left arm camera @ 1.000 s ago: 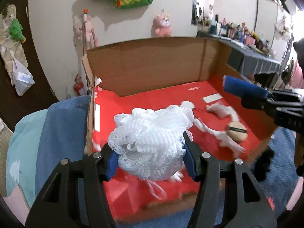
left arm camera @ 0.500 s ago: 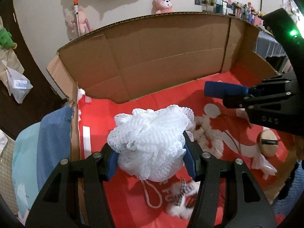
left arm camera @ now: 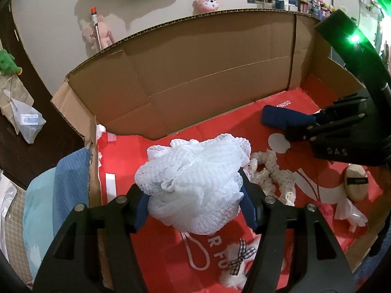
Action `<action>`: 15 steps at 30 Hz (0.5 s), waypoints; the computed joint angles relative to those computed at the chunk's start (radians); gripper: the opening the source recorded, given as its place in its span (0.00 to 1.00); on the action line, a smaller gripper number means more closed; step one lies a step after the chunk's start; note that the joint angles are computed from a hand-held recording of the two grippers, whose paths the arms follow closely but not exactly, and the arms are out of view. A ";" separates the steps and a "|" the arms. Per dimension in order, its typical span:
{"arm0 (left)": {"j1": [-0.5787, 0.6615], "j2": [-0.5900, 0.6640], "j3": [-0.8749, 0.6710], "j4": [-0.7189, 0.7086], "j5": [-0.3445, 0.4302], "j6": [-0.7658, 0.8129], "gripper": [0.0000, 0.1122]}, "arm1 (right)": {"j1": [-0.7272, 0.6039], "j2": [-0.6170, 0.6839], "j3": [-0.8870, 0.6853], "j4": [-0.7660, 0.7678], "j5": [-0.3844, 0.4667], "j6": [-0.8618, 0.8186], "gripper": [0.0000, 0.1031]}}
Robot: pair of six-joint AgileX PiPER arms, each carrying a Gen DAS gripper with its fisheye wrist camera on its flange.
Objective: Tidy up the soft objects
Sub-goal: 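Carry the bath puff and blue cloth into the box and lower them, then open both grippers to release the bath puff and blue cloth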
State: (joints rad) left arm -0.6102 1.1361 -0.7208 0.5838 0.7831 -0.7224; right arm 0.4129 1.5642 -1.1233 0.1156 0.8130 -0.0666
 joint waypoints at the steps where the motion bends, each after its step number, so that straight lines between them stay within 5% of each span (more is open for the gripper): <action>1: -0.002 -0.003 0.001 0.001 0.000 -0.001 0.56 | -0.001 -0.002 0.002 0.002 -0.002 -0.003 0.23; 15: -0.029 -0.048 0.010 0.041 0.002 -0.040 0.67 | -0.014 0.017 -0.004 0.025 -0.004 -0.028 0.36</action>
State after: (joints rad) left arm -0.6390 1.0883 -0.7112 0.6246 0.7848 -0.7625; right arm 0.3987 1.5808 -1.1275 0.1407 0.8094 -0.0944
